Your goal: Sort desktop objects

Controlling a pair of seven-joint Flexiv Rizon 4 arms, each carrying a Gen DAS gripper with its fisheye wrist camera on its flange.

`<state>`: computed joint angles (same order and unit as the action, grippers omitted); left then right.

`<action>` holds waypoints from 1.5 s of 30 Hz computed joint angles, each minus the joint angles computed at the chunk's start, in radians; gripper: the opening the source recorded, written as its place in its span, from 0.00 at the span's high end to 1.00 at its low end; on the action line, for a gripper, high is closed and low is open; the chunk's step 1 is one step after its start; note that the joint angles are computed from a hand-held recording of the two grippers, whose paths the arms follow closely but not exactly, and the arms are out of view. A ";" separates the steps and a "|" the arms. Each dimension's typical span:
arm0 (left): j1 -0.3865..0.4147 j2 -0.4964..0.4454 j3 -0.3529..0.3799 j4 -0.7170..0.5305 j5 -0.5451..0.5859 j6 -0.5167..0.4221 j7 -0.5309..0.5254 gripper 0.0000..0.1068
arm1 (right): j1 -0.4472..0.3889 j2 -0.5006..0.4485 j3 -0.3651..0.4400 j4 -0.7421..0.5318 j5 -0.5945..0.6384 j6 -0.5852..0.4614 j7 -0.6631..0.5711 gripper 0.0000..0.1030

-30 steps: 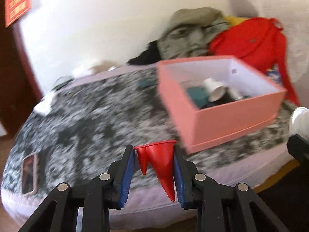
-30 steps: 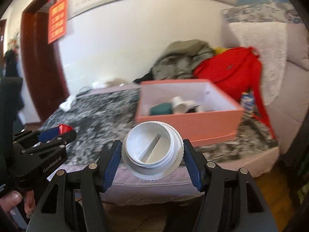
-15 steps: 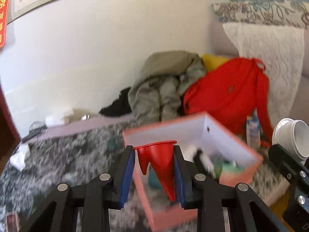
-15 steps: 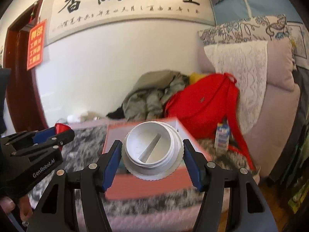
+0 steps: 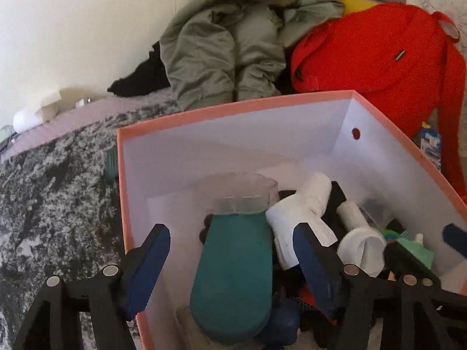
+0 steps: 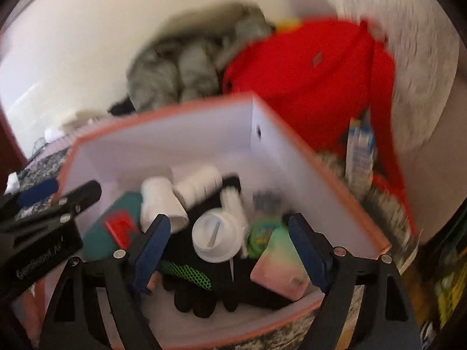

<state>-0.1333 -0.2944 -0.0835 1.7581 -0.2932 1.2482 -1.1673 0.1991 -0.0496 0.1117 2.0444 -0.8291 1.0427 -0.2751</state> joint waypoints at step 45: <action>0.203 0.538 0.357 0.429 -0.282 0.117 0.186 0.04 | 0.485 -0.140 0.135 -0.372 -0.343 -0.208 0.132 0.00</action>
<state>0.0698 0.2440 0.2739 2.1873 -0.5752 1.3652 -0.9814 0.6845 -0.1901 0.2471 1.6721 -1.1725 0.8342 -0.1433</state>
